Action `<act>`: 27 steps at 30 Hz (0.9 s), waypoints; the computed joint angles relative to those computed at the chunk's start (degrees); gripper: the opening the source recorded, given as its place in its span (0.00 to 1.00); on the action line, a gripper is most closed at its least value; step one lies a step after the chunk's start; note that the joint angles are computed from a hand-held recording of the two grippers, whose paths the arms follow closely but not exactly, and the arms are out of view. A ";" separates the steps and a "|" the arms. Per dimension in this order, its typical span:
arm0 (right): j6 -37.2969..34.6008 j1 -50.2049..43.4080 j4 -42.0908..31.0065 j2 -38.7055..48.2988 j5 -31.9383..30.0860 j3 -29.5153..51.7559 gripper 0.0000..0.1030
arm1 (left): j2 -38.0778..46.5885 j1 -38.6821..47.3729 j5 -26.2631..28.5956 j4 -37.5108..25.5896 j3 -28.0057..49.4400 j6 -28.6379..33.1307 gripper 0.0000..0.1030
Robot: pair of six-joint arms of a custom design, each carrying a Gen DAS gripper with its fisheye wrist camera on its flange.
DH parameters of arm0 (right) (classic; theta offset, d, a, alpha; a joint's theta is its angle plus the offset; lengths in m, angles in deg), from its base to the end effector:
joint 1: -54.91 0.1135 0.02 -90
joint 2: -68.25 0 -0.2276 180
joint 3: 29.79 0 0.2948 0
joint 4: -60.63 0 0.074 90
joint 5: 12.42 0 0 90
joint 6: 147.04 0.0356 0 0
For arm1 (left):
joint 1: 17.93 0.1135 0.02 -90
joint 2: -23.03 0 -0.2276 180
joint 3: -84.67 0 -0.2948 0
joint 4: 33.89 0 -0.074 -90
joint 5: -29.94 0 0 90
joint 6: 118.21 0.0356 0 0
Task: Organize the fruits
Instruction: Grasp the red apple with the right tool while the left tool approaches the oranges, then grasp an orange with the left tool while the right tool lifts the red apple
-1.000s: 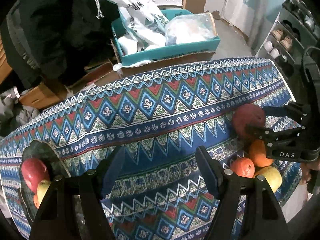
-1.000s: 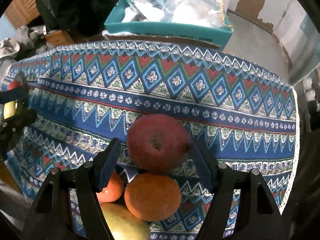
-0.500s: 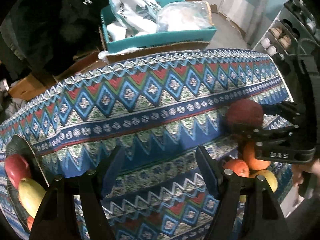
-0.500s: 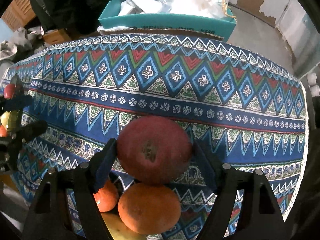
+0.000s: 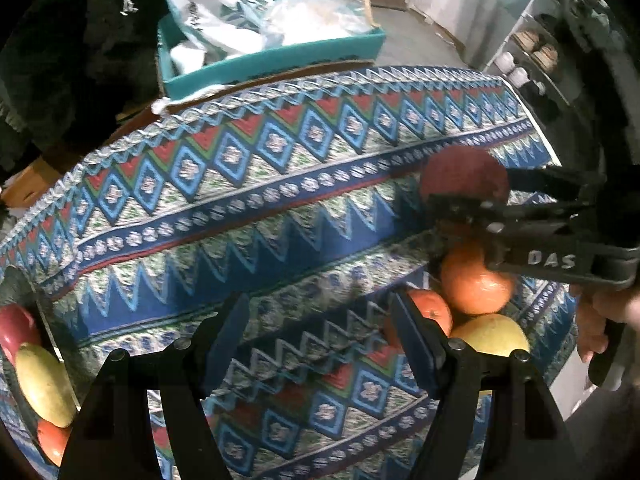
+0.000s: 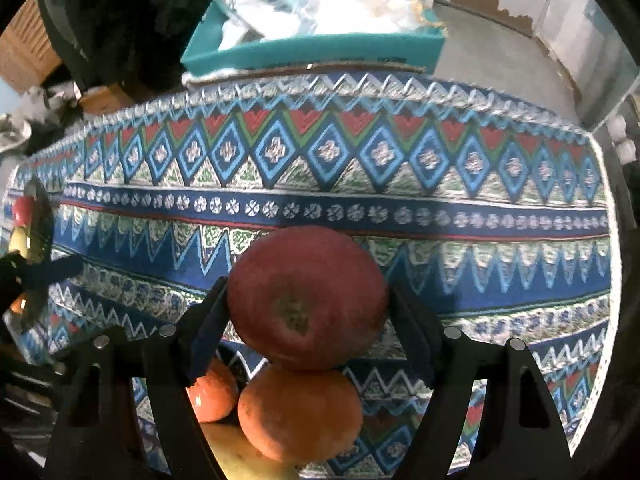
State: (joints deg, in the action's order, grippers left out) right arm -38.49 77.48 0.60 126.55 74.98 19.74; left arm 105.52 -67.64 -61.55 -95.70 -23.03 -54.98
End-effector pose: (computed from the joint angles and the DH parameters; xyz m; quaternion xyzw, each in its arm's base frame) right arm 0.2130 0.0903 0.1600 -0.0386 0.9819 0.0855 0.1644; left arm 0.2039 -0.2391 0.1828 0.1944 0.9683 -0.0867 0.1308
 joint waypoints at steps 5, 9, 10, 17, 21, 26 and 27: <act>0.02 -2.10 -4.85 -9.93 0.03 -2.29 0.75 | 1.98 -0.88 3.81 0.88 0.91 -2.24 0.73; -0.78 -4.58 -8.86 -16.56 -0.64 -4.06 0.75 | 4.26 -1.55 5.72 1.30 1.88 -3.32 0.73; -0.86 -4.93 -9.59 -17.58 -0.71 -4.27 0.75 | 5.04 -1.70 6.39 1.54 2.15 -4.01 0.73; -2.23 -7.55 -13.63 -23.44 -1.95 -5.80 0.75 | 7.84 -2.06 9.53 2.19 2.86 -6.33 0.73; -2.53 -8.17 -15.08 -25.62 -2.00 -6.09 0.75 | 9.01 -2.73 9.95 2.58 3.07 -7.09 0.73; -2.88 -8.94 -16.94 -27.90 -2.43 -6.16 0.75 | 10.35 -3.34 9.50 3.66 3.33 -7.03 0.72; -2.88 -8.76 -17.36 -28.29 -2.26 -6.09 0.75 | 10.43 -3.30 9.71 4.01 3.28 -7.00 0.69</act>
